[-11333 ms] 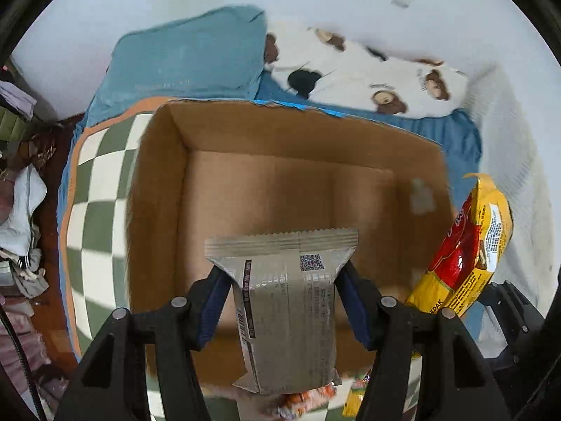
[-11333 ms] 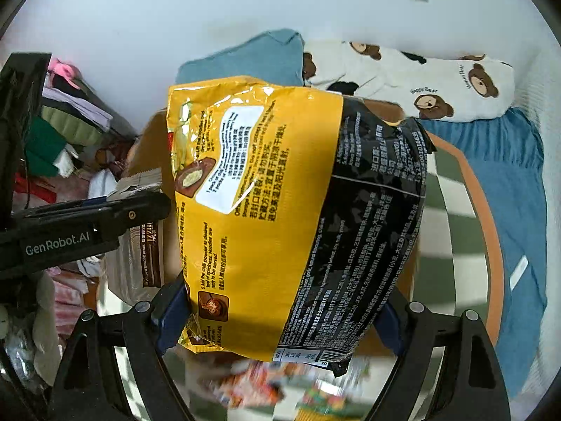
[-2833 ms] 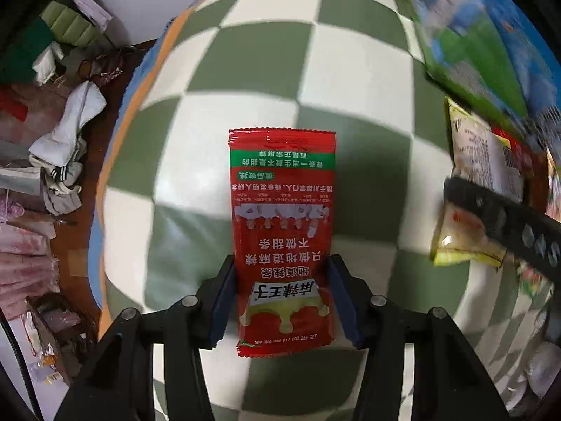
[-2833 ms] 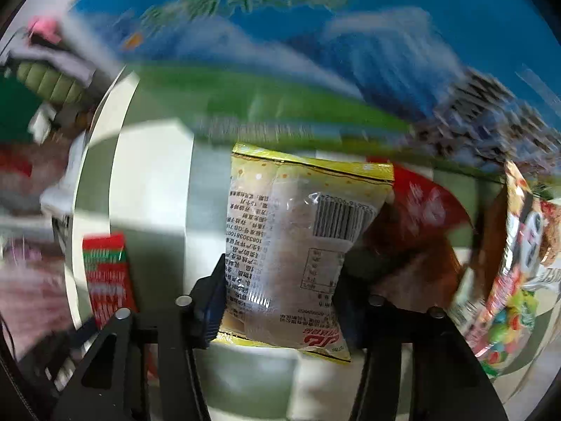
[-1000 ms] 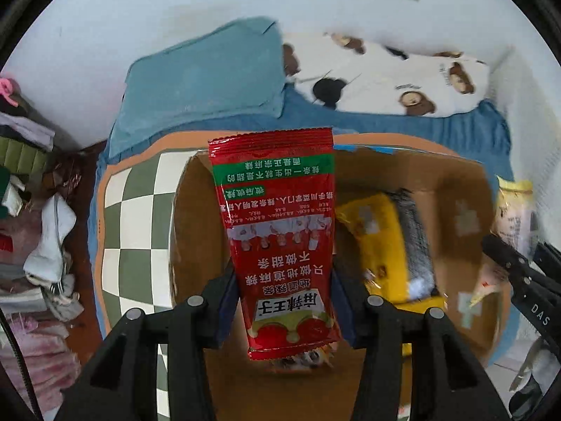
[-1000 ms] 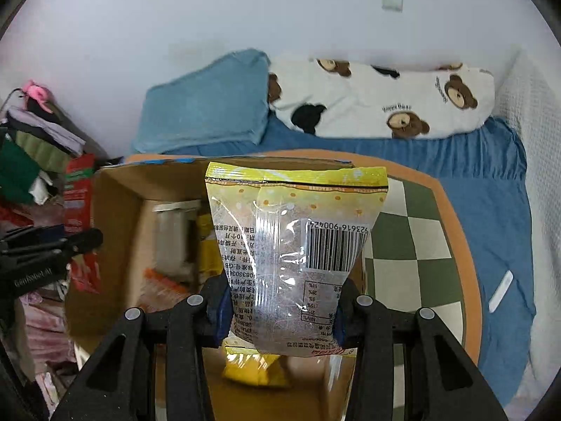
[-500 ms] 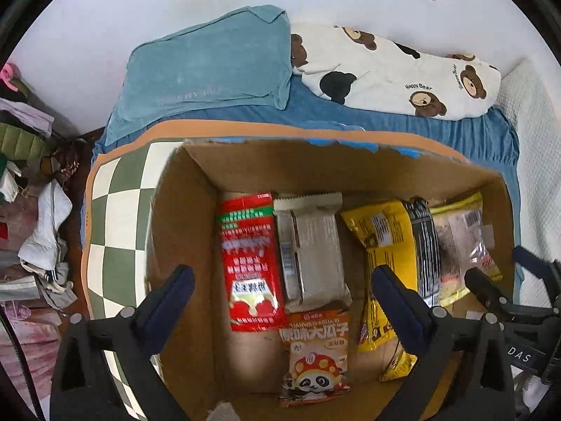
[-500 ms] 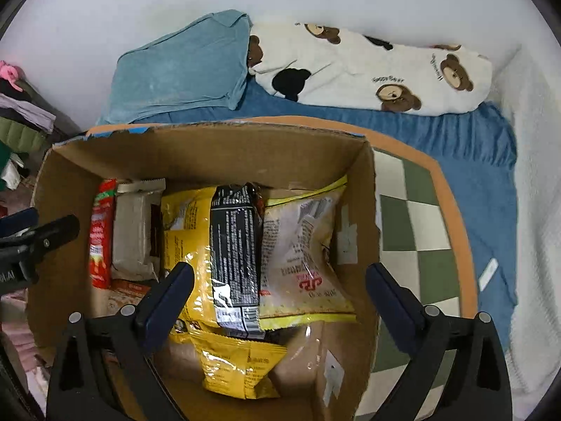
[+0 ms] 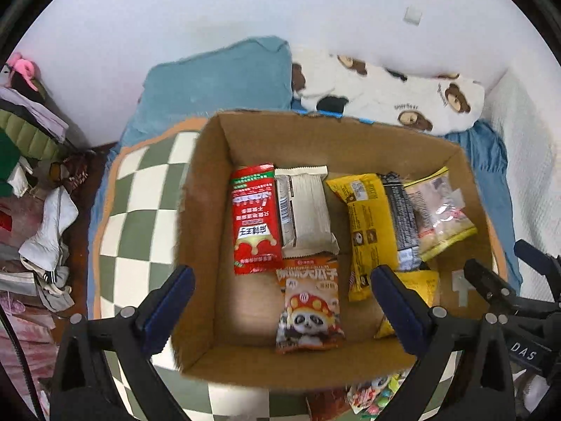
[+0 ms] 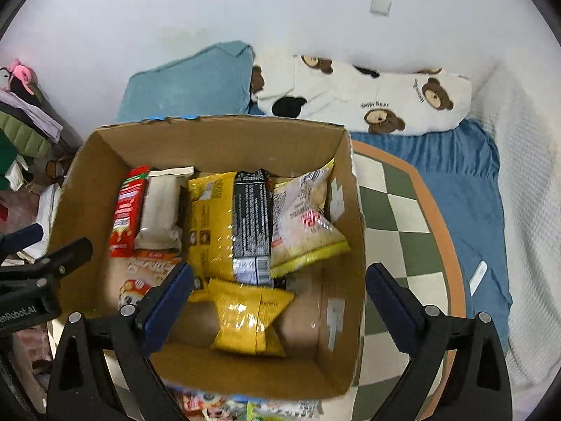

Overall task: Organize snacks
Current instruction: 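Lift both tools back from the box, then grasp the brown date bar with the left tool while the right tool grasps the cranberry oat cookie packet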

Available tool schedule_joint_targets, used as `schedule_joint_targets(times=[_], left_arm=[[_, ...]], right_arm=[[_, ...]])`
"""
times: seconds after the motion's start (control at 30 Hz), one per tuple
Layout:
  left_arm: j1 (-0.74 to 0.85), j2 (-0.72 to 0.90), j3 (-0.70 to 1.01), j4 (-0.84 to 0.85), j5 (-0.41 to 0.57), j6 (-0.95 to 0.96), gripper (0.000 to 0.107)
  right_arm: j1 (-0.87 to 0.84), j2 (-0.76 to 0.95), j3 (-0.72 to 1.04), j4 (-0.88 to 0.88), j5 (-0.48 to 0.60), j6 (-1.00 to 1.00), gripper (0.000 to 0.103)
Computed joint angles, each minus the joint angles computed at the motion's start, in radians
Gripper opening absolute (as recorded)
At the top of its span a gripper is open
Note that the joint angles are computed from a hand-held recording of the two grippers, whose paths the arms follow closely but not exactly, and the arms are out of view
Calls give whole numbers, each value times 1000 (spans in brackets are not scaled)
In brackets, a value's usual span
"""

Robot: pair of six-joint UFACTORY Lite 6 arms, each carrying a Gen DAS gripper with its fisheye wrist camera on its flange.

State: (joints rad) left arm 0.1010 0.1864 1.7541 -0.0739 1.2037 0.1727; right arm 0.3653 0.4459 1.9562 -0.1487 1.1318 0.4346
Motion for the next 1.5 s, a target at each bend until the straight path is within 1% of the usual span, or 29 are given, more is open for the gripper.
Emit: schedule_joint_targets(times=[0.17, 0.27, 0.4, 0.47, 0.7, 0.77, 0.83, 0.87, 0.93, 0.97, 1.0, 1.03, 1.1, 1.17, 1.2, 1.27, 1.37, 1.43, 1.5], left_arm=[[46, -217, -151, -25, -26, 47, 103], [82, -334, -219, -54, -20, 90, 103], [135, -486, -289, -88, -3, 146, 103], [181, -540, -302, -123, 19, 185, 103], [286, -656, -280, -207, 95, 276, 103], [304, -674, -276, -222, 115, 283, 103], [319, -686, -287, -235, 136, 287, 103], [323, -693, -298, -235, 145, 288, 103], [272, -724, -377, -190, 134, 245, 103], [226, -735, -409, -155, 128, 208, 103], [159, -754, -481, -106, 114, 163, 103], [90, -772, -543, -57, 103, 112, 103], [-26, -790, -694, 12, 71, 26, 103], [-119, -767, -875, 43, 14, -39, 103], [-166, -759, -936, 62, -11, -81, 103], [-219, -687, -1057, 69, -106, -142, 101], [-290, -565, -1133, 87, -232, -232, 97], [-322, -505, -1138, 74, -282, -260, 97], [-330, -483, -1120, 21, -297, -242, 97]], right_arm=[[82, -249, -239, -76, -57, 113, 100], [162, -383, -344, -161, -50, 219, 100], [282, -517, -415, -261, 0, 345, 100], [335, -557, -425, -299, 31, 394, 100], [572, -678, -445, -444, 165, 611, 100], [610, -710, -467, -452, 180, 657, 100], [596, -763, -518, -408, 149, 670, 100], [570, -798, -558, -365, 115, 666, 100], [499, -896, -685, -258, 35, 643, 99], [461, -938, -750, -208, -2, 615, 95], [421, -978, -816, -156, -33, 581, 80], [392, -1004, -862, -117, -49, 556, 69], [288, -1085, -1009, 5, -101, 473, 69], [232, -1145, -1112, 71, -120, 428, 69], [166, -1181, -1185, 135, -134, 370, 69], [77, -1216, -1277, 220, -143, 283, 69], [-32, -1209, -1368, 289, -172, 167, 70], [-80, -1162, -1387, 319, -212, 105, 73], [-90, -1074, -1386, 317, -289, 73, 76]])
